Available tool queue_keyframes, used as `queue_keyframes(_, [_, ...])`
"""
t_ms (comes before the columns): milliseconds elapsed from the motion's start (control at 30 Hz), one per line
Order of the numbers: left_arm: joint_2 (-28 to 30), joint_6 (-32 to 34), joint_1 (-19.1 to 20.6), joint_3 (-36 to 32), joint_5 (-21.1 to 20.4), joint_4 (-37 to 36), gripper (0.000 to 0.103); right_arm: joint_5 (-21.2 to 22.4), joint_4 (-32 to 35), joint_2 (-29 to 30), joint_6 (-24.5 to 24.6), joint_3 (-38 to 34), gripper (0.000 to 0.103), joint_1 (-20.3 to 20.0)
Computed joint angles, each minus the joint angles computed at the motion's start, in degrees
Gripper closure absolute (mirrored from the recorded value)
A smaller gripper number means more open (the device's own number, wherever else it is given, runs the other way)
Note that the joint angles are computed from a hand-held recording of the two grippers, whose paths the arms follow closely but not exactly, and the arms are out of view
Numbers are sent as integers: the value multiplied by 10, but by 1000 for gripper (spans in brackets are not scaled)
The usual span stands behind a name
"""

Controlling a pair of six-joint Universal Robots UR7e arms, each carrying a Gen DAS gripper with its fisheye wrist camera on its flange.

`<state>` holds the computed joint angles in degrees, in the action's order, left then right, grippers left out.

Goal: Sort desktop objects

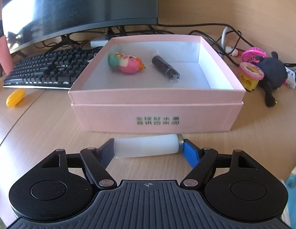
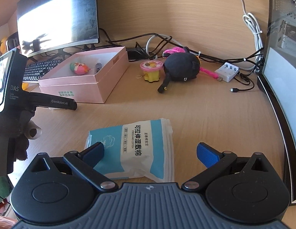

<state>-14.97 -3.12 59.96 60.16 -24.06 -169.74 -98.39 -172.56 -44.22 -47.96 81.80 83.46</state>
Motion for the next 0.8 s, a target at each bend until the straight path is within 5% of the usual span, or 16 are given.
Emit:
queue_keyframes(233, [-49, -41, -22, 102, -28, 2, 23, 46, 55, -18, -54, -1, 0, -4])
queue_keyframes(500, [-72, -66, -44, 172, -45, -7, 23, 37, 139, -11, -57, -19, 0, -3])
queue_keyframes(667, [-84, -86, -48, 199, -37, -15, 23, 97, 275, -40, -103, -19, 0, -9])
queue_keyframes(800, [-89, -101, -49, 210, -29, -14, 23, 106, 215, -47, -176, 7, 0, -2])
